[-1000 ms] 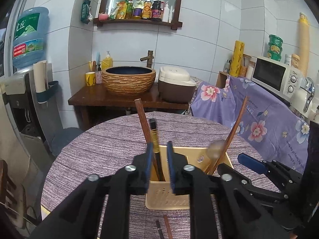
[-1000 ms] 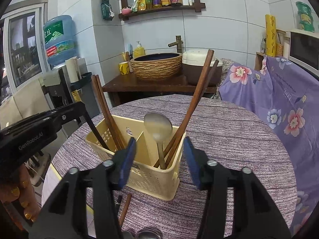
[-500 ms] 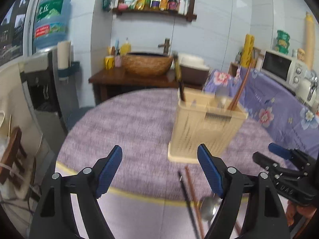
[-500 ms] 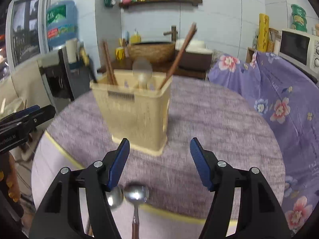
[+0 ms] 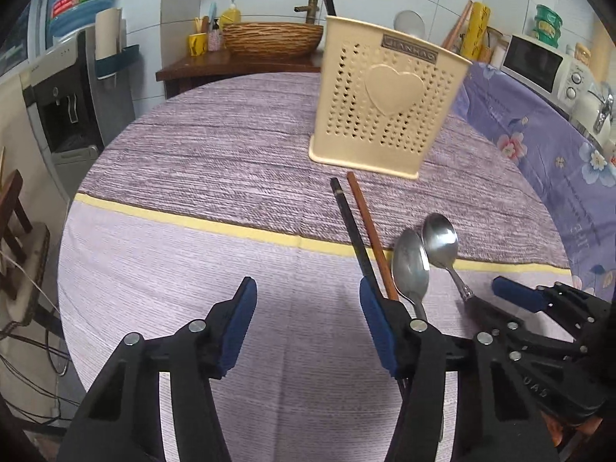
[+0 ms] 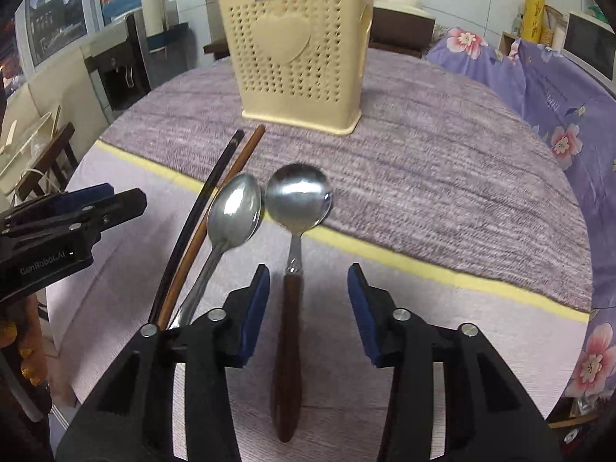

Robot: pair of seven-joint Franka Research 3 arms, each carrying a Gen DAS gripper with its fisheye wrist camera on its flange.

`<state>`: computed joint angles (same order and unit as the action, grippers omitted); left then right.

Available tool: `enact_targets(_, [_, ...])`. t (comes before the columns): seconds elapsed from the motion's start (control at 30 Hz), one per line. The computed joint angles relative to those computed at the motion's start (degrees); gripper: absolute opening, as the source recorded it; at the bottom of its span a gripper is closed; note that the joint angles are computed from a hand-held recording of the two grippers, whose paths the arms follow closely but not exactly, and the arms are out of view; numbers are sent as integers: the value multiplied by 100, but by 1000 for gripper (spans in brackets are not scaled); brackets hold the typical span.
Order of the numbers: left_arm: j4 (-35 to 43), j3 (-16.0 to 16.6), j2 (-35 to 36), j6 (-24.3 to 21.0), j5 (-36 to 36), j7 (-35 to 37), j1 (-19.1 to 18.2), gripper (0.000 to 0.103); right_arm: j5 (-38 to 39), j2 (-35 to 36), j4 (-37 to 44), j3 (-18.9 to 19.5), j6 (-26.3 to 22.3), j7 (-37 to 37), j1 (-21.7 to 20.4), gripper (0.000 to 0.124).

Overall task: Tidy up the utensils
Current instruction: 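Lower both tools to the table and close the right tool on a wooden-handled spoon, then close the left tool on the black chopstick while the right tool holds the spoon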

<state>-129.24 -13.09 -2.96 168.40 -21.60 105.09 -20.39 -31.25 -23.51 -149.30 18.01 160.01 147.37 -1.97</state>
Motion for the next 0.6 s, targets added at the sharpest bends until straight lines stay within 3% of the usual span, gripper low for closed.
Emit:
enact_targets(0.13, [-12,-59,54,-26,249,-140,2,53,-330,134,143,203,-188,315,-132,32])
enact_targets(0.3, [24,-111,102,-101,388,-251,4,52,-488,219,203,28,-227,459,9,12])
enact_targets(0.4, [84,-132,140,-179,277,-153,-11,52,-499,150,148,-72,-264,570,60,12])
enact_targets(0.6, [265,-218,322,-222,817,-615,54,47,-400,-71,-51,-195,-284,648,-12,12])
